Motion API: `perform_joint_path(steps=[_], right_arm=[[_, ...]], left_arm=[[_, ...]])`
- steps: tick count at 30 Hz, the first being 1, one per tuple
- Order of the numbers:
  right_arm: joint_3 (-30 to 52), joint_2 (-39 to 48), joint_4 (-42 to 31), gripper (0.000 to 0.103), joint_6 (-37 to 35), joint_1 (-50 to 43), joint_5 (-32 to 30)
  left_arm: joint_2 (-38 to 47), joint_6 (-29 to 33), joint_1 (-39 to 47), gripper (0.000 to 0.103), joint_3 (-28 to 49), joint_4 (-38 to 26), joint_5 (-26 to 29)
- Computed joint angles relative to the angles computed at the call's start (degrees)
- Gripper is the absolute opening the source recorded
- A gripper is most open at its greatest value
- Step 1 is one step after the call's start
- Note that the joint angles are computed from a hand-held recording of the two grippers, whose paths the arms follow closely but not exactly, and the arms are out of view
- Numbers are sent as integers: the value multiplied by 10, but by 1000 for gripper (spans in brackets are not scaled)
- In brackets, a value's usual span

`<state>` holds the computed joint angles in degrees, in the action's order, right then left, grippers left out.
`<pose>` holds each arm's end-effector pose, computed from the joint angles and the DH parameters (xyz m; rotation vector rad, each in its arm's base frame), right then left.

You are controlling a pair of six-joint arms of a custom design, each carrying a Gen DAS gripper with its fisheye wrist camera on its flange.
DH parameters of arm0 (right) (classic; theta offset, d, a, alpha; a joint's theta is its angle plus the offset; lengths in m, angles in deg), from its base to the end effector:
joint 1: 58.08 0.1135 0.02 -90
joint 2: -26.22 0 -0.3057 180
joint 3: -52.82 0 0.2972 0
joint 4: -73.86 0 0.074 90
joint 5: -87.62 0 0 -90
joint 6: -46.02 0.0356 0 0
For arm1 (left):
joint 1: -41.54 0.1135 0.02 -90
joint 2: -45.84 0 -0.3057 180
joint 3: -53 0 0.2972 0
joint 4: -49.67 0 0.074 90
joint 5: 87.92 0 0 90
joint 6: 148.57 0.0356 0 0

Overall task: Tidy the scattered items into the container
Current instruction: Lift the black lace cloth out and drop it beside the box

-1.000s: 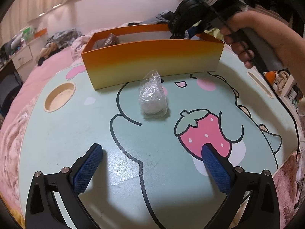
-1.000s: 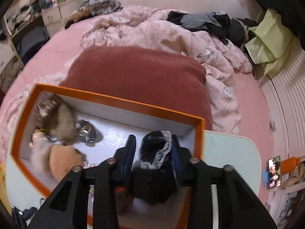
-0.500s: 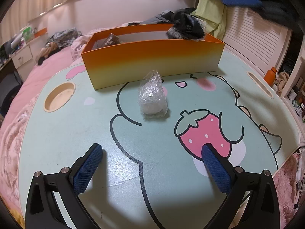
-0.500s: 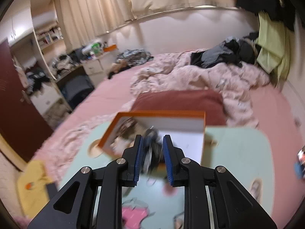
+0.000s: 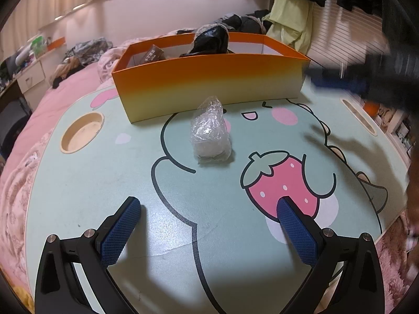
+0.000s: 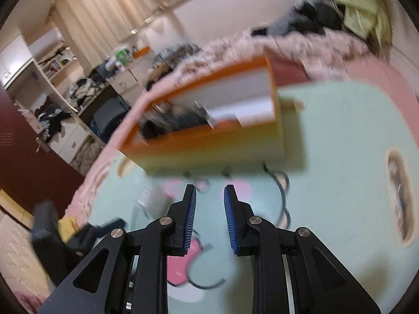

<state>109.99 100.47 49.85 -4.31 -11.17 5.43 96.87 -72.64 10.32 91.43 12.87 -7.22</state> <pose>0.2108 0.2183 0.2486 -0.0759 2.3601 0.6187 0.1644 -0.0929 0.2035 0.2892 2.4070 -0.1632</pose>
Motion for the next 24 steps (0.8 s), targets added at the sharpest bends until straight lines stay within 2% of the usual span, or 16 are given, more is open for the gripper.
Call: perform_joint_path(steps=[2,3,4,6,9,14,15,16,19,22,24], right_arm=[[60,11,-56,60,-34,6,24],[107,35,-94,87,-56,7,38],[140,55,-113,91,-73,5,43],[207,110,-140,91,-91,-12,21],[284,198,-164,91,-74,-42,-73],[388,325,-231,89,-72,-51,-78],[387,330,-226,68,-74,-55,-91],[379,328,-215,56,-74,-59,-102],[334,294,-163,45,-63,-68,-123],[279,231,-109,43,-49,-72,-119],[239,170,-83,43,-49,-61,-88]], left_arm=[[-1,-1,0,103,-2,1,0],[-2,-1,-2,103,-3,0,-1],[-1,0,-1,103,-2,1,0],[0,-1,-1,103,-1,1,0],[-1,2,2,103,-2,1,4],[-2,13,14,103,-4,4,13],[-4,14,15,103,-5,4,15],[-5,14,15,103,-6,4,15],[-5,16,17,103,-6,3,16],[-6,17,19,103,-6,3,17],[-6,18,20,103,-5,3,18]])
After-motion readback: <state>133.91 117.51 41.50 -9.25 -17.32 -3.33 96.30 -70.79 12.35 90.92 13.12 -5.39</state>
